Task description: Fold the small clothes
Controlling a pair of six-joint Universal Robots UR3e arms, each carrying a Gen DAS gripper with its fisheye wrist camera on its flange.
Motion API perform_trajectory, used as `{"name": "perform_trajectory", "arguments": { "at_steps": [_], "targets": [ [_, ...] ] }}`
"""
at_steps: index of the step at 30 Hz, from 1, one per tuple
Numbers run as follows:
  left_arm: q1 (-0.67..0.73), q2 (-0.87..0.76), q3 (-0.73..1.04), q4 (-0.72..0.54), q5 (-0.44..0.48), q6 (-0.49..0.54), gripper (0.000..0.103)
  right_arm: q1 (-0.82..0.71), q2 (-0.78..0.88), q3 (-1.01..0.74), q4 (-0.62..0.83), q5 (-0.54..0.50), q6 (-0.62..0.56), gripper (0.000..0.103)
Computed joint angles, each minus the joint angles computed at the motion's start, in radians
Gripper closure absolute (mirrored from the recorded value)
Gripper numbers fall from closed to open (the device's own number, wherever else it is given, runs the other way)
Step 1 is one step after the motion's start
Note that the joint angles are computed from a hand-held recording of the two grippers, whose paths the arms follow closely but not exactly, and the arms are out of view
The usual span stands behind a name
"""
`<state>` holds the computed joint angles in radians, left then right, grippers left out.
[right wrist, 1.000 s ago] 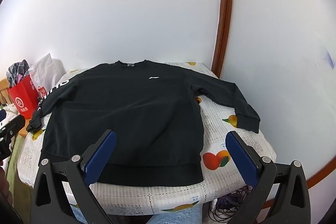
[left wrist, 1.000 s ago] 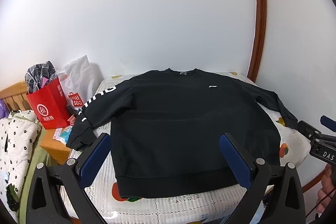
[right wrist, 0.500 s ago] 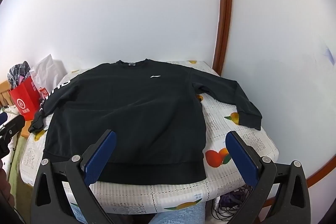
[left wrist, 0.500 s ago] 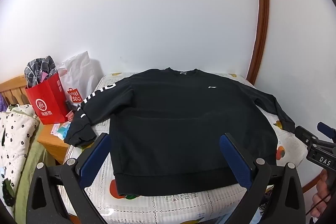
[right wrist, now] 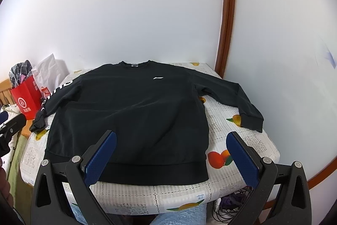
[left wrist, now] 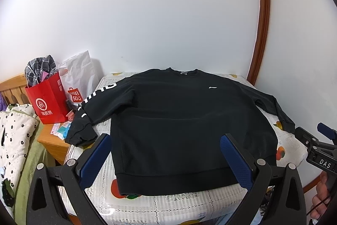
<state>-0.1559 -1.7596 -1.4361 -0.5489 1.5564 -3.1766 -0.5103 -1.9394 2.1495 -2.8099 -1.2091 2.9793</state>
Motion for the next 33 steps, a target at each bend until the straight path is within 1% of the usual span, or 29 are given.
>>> {"name": "perform_trajectory", "arguments": {
  "at_steps": [11,33],
  "targets": [
    [-0.010,0.008,0.004,-0.002,0.006,0.008,0.000,-0.033,-0.015,0.013,0.007,0.038,-0.009,0.000],
    [-0.003,0.018,0.013,-0.013,-0.005,0.009,0.000,-0.044,-0.028,0.016,0.015,0.048,-0.008,0.000]
  ]
}}
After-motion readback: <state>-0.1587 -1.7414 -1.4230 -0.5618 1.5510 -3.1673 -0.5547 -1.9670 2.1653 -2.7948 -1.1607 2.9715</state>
